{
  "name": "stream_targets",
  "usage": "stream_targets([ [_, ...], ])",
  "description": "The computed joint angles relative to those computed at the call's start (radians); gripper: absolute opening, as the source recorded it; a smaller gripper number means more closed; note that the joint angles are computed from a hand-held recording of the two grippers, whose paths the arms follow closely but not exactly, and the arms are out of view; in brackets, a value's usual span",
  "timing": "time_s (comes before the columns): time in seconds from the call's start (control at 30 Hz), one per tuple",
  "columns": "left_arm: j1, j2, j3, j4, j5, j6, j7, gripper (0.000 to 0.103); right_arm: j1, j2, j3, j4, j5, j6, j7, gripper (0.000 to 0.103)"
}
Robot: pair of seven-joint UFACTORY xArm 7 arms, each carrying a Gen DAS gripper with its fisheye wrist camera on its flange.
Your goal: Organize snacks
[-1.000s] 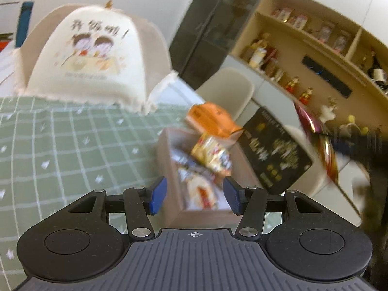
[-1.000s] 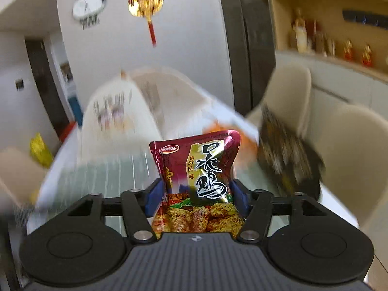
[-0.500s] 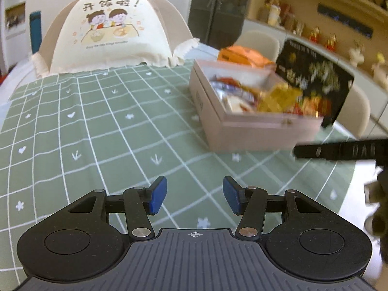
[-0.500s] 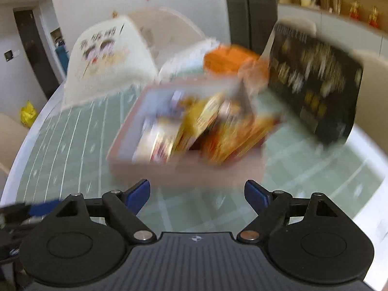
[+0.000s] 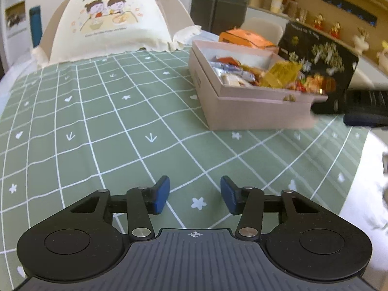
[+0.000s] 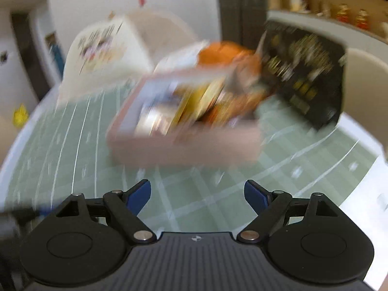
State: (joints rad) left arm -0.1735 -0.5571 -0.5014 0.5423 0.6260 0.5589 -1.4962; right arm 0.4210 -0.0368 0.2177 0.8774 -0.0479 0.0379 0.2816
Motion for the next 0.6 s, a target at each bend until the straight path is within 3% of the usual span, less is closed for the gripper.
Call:
stream_targets([
  [0.07, -0.009, -0.035, 0.013, -0.010, -0.012, 0.000, -0.002, 0.051, -0.015, 0.042, -0.014, 0.098, -0.018, 0.058, 0.044, 0.083],
  [0.1, -0.013, -0.057, 0.019, -0.017, -0.021, -0.001, 0.001, 0.052, -0.003, 0.062, -0.033, 0.136, -0.003, 0.078, 0.043, 0.075],
  [0.17, -0.015, -0.092, 0.027, -0.027, -0.037, -0.002, 0.014, 0.051, -0.042, 0.126, 0.008, 0.240, 0.149, 0.120, -0.066, 0.062],
  [0.2, -0.014, -0.100, 0.030, -0.028, -0.046, -0.003, 0.026, 0.051, -0.019, 0.169, -0.007, 0.310, 0.236, 0.148, -0.137, 0.057],
  [0.27, -0.014, -0.115, 0.033, -0.031, -0.068, 0.002, 0.047, 0.051, -0.079, 0.292, 0.090, 0.506, 0.396, 0.241, -0.307, 0.057],
  [0.33, -0.016, -0.138, 0.035, -0.041, -0.089, 0.010, 0.068, 0.051, -0.200, 0.432, 0.259, 0.715, 0.551, 0.442, -0.484, 0.057],
  [0.4, -0.020, -0.162, 0.038, -0.056, -0.109, 0.023, 0.091, 0.051, -0.180, 0.540, 0.262, 0.862, 0.579, 0.556, -0.503, 0.056],
  [0.47, -0.026, -0.180, 0.047, -0.079, -0.136, 0.018, 0.106, 0.051, -0.086, 0.516, 0.154, 0.841, 0.526, 0.509, -0.438, 0.055],
  [0.57, -0.015, -0.175, 0.034, -0.101, -0.163, -0.008, 0.102, 0.051, -0.076, 0.339, 0.149, 0.565, 0.545, 0.272, -0.585, 0.056],
  [0.6, -0.005, -0.164, 0.022, -0.101, -0.164, -0.020, 0.094, 0.052, -0.083, 0.279, 0.162, 0.476, 0.571, 0.211, -0.637, 0.062],
])
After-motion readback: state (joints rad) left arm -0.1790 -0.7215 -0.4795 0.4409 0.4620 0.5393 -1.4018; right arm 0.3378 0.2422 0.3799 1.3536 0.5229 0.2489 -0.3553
